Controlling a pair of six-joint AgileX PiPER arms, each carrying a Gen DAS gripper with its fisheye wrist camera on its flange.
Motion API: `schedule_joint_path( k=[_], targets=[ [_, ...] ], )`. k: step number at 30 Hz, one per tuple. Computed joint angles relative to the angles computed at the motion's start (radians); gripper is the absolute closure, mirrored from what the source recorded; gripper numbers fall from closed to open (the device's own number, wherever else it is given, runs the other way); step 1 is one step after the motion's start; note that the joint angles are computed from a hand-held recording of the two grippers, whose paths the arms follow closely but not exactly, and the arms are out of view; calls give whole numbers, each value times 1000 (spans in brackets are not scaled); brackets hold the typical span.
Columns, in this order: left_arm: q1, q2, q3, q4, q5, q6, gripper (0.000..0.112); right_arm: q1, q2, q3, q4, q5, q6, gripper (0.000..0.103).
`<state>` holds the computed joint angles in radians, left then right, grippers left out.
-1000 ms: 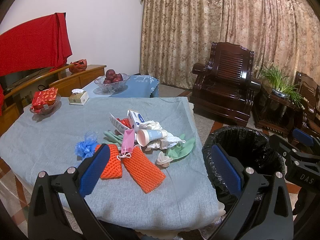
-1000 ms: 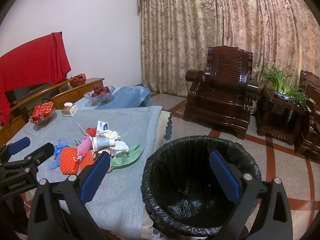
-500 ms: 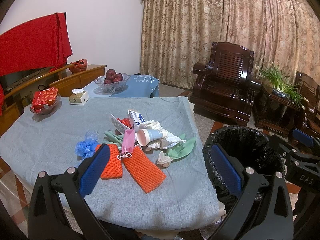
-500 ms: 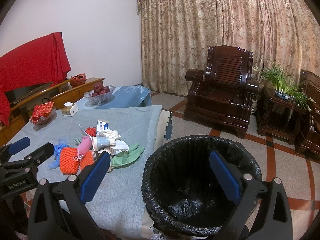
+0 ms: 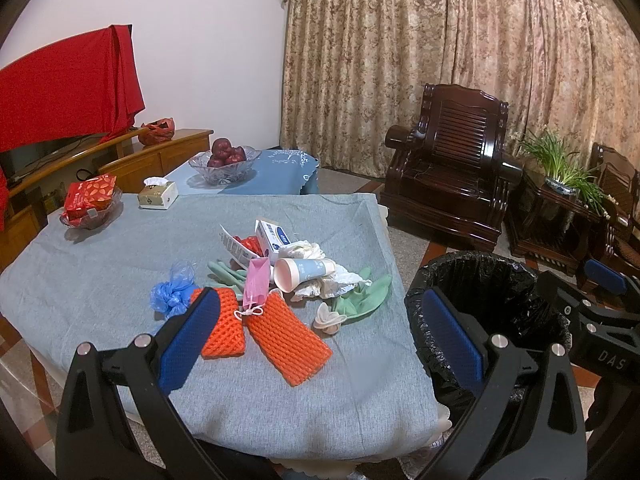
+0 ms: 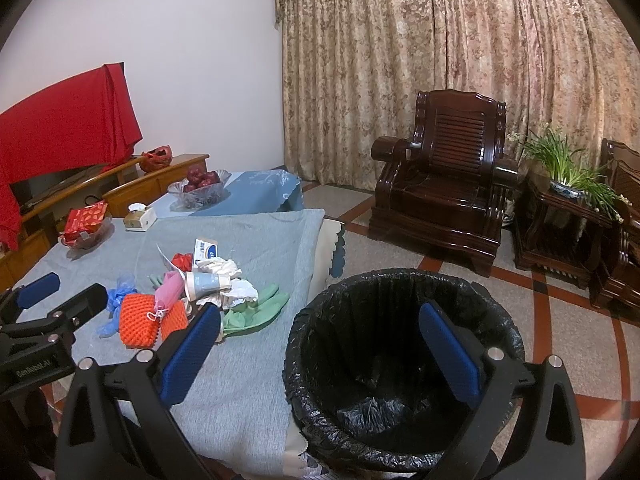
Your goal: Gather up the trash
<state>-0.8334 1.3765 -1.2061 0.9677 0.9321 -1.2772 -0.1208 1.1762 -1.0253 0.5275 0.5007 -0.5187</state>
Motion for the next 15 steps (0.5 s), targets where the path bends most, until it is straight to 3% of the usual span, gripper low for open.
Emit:
schedule_joint_path(
  k=[15],
  targets=[
    [0,1,-1,0,2,0,14,2,3,-3,-5,1,5,6]
  ],
)
